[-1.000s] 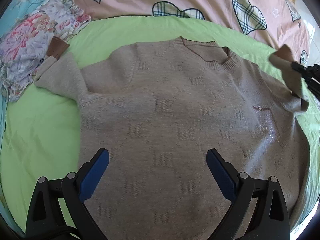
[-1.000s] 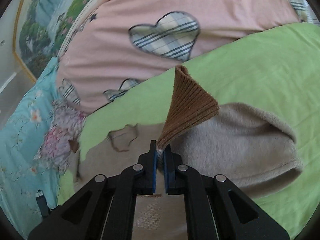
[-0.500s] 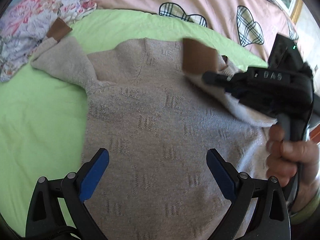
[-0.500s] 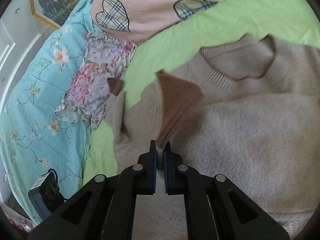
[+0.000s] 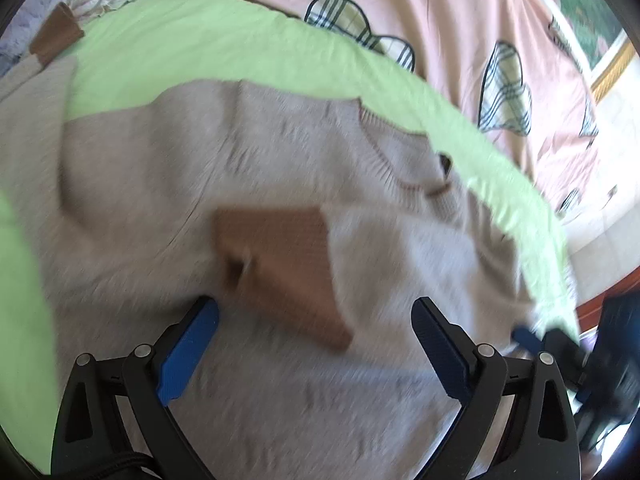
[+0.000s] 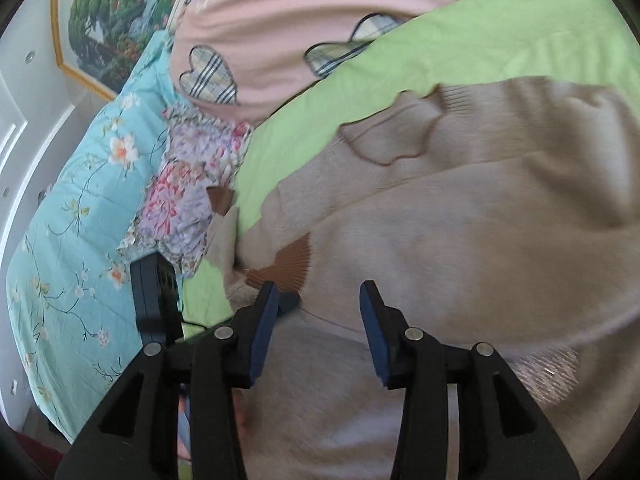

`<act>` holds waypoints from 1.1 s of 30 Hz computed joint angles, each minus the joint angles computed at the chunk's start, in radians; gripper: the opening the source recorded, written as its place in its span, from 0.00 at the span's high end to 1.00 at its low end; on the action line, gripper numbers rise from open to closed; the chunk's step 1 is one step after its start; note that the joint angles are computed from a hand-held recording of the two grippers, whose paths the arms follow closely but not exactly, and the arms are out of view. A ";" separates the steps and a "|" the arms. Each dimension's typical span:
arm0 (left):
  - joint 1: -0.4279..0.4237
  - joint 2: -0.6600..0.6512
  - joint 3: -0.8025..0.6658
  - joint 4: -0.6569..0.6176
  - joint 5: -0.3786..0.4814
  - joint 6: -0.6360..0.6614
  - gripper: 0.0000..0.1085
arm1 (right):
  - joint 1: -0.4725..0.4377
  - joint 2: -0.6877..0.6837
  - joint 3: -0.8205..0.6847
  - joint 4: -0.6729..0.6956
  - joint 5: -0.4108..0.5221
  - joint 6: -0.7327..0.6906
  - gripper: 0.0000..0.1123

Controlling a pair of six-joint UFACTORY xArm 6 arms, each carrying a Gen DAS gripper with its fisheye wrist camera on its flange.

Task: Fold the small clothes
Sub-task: 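Grasp the other brown sleeve cuff with the left gripper, then lift the sleeve with the left gripper, lay it across the body, release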

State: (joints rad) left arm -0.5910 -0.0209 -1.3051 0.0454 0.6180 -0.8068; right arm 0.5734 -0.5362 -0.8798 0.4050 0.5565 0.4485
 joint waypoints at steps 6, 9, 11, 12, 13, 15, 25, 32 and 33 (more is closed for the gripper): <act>0.008 -0.025 0.025 0.052 -0.057 0.013 0.94 | -0.038 -0.171 0.117 -0.114 0.026 0.158 0.60; 0.020 -0.124 0.122 0.261 -0.139 -0.131 0.94 | -0.058 -0.222 0.133 -0.193 0.053 0.217 0.60; 0.042 -0.125 0.132 0.263 -0.120 -0.124 0.94 | -0.087 -0.248 0.132 -0.267 0.096 0.259 0.60; 0.049 -0.121 0.132 0.254 -0.099 -0.119 0.94 | -0.108 -0.250 0.125 -0.283 0.124 0.263 0.60; 0.057 -0.123 0.144 0.220 -0.106 -0.095 0.94 | -0.132 -0.248 0.115 -0.293 0.152 0.264 0.60; 0.063 -0.148 0.189 0.141 -0.158 -0.035 0.93 | -0.180 -0.241 0.092 -0.316 0.194 0.260 0.60; 0.037 -0.162 0.210 0.172 -0.136 -0.025 0.93 | -0.346 0.029 -0.093 -0.338 0.352 0.069 0.36; 0.002 -0.130 0.157 0.247 -0.135 -0.020 0.93 | -0.375 0.003 -0.086 -0.434 0.356 -0.005 0.92; 0.000 -0.122 0.150 0.266 -0.116 -0.031 0.93 | -0.383 -0.011 -0.070 -0.418 0.354 -0.012 0.92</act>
State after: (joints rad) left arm -0.5909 -0.1425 -1.1555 0.3110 0.5020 -0.8374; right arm 0.1904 -0.5470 -0.9497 -0.0129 0.9106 0.4367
